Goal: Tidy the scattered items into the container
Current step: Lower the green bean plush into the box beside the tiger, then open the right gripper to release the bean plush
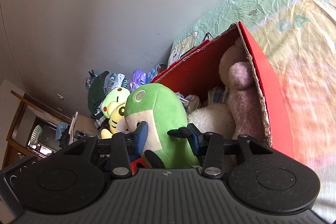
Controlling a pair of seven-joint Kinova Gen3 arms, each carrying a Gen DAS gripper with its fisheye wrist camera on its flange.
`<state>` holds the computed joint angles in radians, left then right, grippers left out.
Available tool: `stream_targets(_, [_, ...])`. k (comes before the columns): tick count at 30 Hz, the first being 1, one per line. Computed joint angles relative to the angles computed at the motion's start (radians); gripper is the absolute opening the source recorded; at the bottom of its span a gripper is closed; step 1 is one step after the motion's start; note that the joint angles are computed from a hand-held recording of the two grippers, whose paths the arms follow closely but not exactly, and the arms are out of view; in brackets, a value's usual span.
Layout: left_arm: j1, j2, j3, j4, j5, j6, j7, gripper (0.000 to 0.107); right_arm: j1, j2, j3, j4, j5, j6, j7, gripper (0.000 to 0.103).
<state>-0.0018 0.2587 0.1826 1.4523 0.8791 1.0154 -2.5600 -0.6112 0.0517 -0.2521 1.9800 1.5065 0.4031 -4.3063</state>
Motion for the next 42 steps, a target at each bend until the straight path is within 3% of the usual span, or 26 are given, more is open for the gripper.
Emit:
stream_targets(2, [-0.023, -0.004, 0.031, 0.007, -0.015, -0.011, 0.003, 0.099, -0.023, -0.003, -0.015, -0.013, -0.058, 0.073, 0.071, 0.045])
stream_targets(5, [-0.136, 0.002, 0.167, -0.001, -0.066, -0.028, 0.051, 0.098, -0.066, -0.009, -0.031, -0.039, -0.147, 0.195, 0.193, 0.045])
stream_targets(12, [-0.430, -0.027, 0.491, 0.031, -0.170, -0.097, 0.164, 0.098, -0.371, 0.011, 0.172, -0.154, -0.420, 0.480, 0.478, 0.045])
stream_targets(15, [-0.457, -0.053, 0.546, 0.033, -0.279, -0.140, 0.270, 0.099, -0.397, 0.027, 0.155, -0.206, -0.483, 0.602, 0.549, 0.046])
stream_targets(20, [-0.248, -0.103, 0.382, 0.037, -0.482, -0.235, 0.452, 0.101, -0.230, 0.039, -0.047, -0.248, -0.523, 0.679, 0.624, 0.046])
stream_targets(26, [0.030, -0.142, 0.137, 0.042, -0.701, -0.256, 0.696, 0.101, -0.251, 0.052, -0.050, -0.318, -0.589, 0.741, 0.772, 0.048])
stream_targets(30, [0.215, -0.153, -0.042, 0.007, -0.787, -0.175, 0.859, 0.102, -0.267, 0.052, -0.056, -0.354, -0.641, 0.783, 0.866, 0.052])
stream_targets(35, [0.447, -0.165, -0.206, -0.013, -0.940, -0.094, 1.062, 0.102, -0.307, 0.049, -0.067, -0.390, -0.677, 0.879, 0.921, 0.058])
stream_targets(42, [0.557, -0.207, -0.202, 0.020, -1.127, -0.011, 1.299, 0.102, -0.346, 0.041, -0.094, -0.400, -0.697, 0.949, 0.915, 0.058])
